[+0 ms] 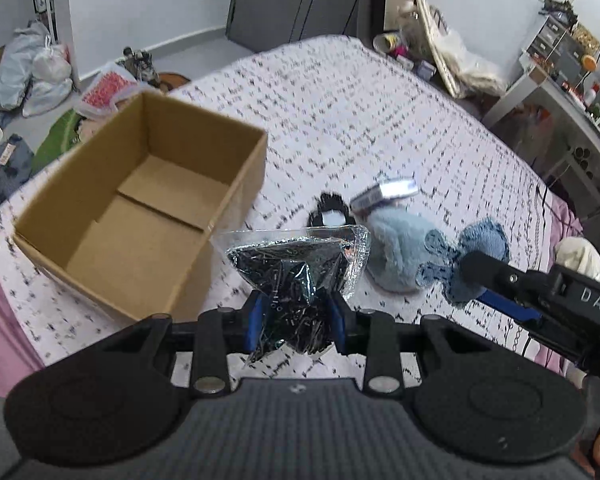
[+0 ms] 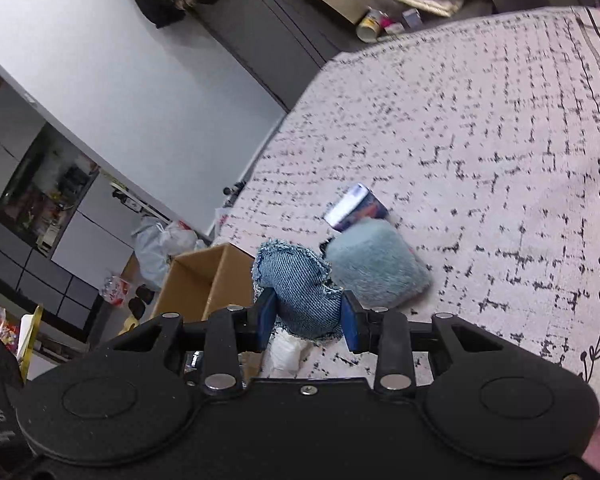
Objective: Organize soft objects
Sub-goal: 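Carry the black bag with the left tool while the right tool carries the denim scrap over the box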
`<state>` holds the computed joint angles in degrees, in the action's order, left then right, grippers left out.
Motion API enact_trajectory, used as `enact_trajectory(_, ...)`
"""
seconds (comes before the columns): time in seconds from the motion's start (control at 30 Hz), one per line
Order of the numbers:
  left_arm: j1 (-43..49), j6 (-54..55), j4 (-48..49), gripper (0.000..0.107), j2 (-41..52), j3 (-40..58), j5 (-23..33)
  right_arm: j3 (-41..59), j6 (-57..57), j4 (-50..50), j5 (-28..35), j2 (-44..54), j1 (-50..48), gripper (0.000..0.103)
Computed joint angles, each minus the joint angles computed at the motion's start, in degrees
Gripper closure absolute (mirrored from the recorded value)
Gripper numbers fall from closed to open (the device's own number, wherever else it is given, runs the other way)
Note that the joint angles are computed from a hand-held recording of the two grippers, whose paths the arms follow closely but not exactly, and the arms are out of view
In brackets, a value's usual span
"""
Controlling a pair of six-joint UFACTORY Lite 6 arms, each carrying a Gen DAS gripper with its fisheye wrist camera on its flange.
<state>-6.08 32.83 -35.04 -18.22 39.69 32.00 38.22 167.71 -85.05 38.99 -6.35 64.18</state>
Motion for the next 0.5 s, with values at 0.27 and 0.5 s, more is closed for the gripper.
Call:
enact_trajectory(0.27,7.52,8.71,-4.39,0.074,-0.95,3.14,3.66,3.62,-4.08,0.90,4.93,1.64,2.63,0.069)
enact_trajectory(0.5,13.90,16.28,-8.81,0.074,2.88,8.31,7.60,6.44,-7.65,-0.55,8.43,1.97,2.76,0.069)
